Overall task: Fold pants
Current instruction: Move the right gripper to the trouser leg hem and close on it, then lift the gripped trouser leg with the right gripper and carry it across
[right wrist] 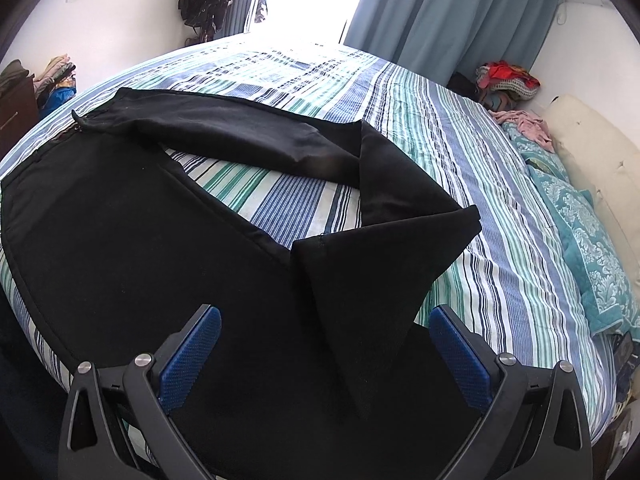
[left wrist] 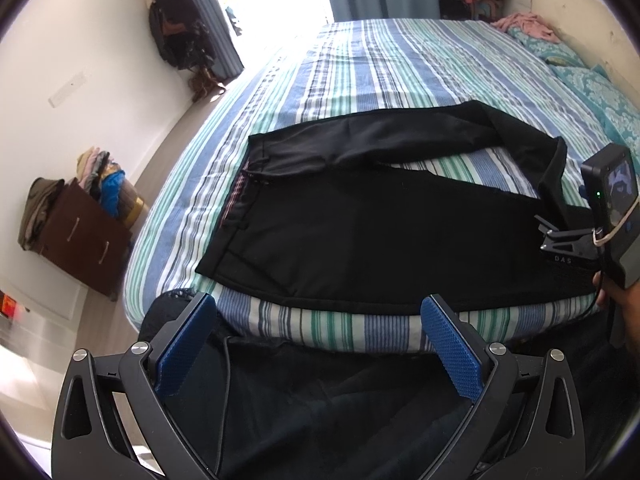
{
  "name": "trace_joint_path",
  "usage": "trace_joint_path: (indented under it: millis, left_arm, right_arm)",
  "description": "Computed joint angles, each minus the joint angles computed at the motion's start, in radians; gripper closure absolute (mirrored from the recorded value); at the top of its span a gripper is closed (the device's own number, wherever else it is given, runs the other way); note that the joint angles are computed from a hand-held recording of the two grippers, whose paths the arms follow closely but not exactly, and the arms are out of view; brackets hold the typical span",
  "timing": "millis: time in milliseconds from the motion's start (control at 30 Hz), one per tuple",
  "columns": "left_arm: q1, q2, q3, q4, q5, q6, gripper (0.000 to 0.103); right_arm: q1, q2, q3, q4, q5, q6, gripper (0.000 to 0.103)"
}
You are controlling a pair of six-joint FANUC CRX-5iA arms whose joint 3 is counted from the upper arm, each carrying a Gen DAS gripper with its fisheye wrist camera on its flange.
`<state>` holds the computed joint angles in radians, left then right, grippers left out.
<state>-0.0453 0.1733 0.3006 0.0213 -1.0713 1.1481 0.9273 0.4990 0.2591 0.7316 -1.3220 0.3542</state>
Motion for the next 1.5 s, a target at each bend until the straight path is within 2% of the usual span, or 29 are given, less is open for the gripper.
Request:
trace_joint_path:
  millis: [233,267,333,367,400,500,600,733,800,867,933,1000,1033,1067,1100,1133,1167,1200,1300,1400,1500]
  left_arm:
    - [-0.009,0.009,0.015,-0.018,-0.006,0.011,0.001]
    - [-0.01,0.011,0.017,-0.022,-0.009,0.014,0.001]
    - [-0.014,0.016,0.023,-0.029,-0.016,0.018,0.001]
    - [-0.016,0.018,0.026,-0.031,-0.019,0.018,0.001]
    - [-0.019,0.02,0.029,-0.035,-0.022,0.018,0.001]
    - [-0.03,0.027,0.04,-0.054,-0.028,0.021,0.001]
    - [-0.042,0.032,0.049,-0.068,-0.031,0.018,0.001]
    - [-0.057,0.042,0.06,-0.08,-0.033,0.023,0.001]
    - [-0.07,0.058,0.079,-0.089,-0.049,0.029,0.001]
    - [-0.088,0.077,0.102,-0.107,-0.063,0.032,0.001]
    - [-0.106,0.09,0.123,-0.12,-0.068,0.032,0.001]
    - [-0.121,0.103,0.144,-0.128,-0.073,0.031,0.001]
    - [-0.128,0.11,0.156,-0.132,-0.078,0.031,0.001]
    - [-0.134,0.117,0.167,-0.137,-0.082,0.031,0.001]
    - [-0.139,0.122,0.175,-0.142,-0.085,0.033,0.001]
    - [-0.144,0.126,0.181,-0.148,-0.086,0.036,0.001]
    - [-0.147,0.13,0.188,-0.156,-0.089,0.04,0.001]
    - [-0.149,0.136,0.195,-0.164,-0.095,0.047,0.001]
    - [-0.154,0.161,0.225,-0.176,-0.127,0.064,0.001]
    - [-0.163,0.183,0.246,-0.186,-0.155,0.065,0.001]
    - [-0.178,0.2,0.259,-0.184,-0.177,0.049,0.001]
  right_arm:
    - [-0.024,-0.011,-0.019,-0.036,0.028,-0.021,0.001]
    - [-0.028,-0.014,-0.022,-0.045,0.035,-0.023,0.006]
    - [-0.036,-0.022,-0.028,-0.07,0.053,-0.014,0.025]
    - [-0.04,-0.025,-0.027,-0.085,0.059,-0.001,0.047]
    - [-0.044,-0.03,-0.029,-0.094,0.066,0.008,0.076]
    - [-0.053,-0.105,-0.115,-0.043,0.124,-0.061,0.091]
    - [-0.093,-0.231,-0.225,0.055,0.135,-0.185,0.096]
    - [-0.223,-0.439,-0.382,0.12,0.084,-0.363,0.095]
    - [-0.312,-0.51,-0.433,0.058,0.105,-0.357,0.095]
    - [-0.396,-0.529,-0.444,-0.049,0.134,-0.275,0.095]
    - [-0.483,-0.553,-0.469,-0.192,0.235,-0.23,0.095]
    - [-0.572,-0.61,-0.542,-0.315,0.408,-0.282,0.094]
    - [-0.617,-0.635,-0.584,-0.369,0.513,-0.339,0.089]
    - [-0.648,-0.652,-0.623,-0.388,0.591,-0.414,0.077]
    - [-0.673,-0.658,-0.641,-0.413,0.629,-0.455,0.039]
    - [-0.688,-0.655,-0.637,-0.442,0.619,-0.463,0.021]
    - [-0.691,-0.654,-0.639,-0.435,0.602,-0.47,0.01]
    - [-0.688,-0.657,-0.641,-0.417,0.57,-0.459,0.01]
    - [-0.663,-0.646,-0.594,-0.411,0.388,-0.243,0.01]
    - [-0.509,-0.632,-0.601,-0.23,0.237,0.073,0.01]
    - [-0.342,-0.612,-0.627,-0.136,0.224,0.33,0.012]
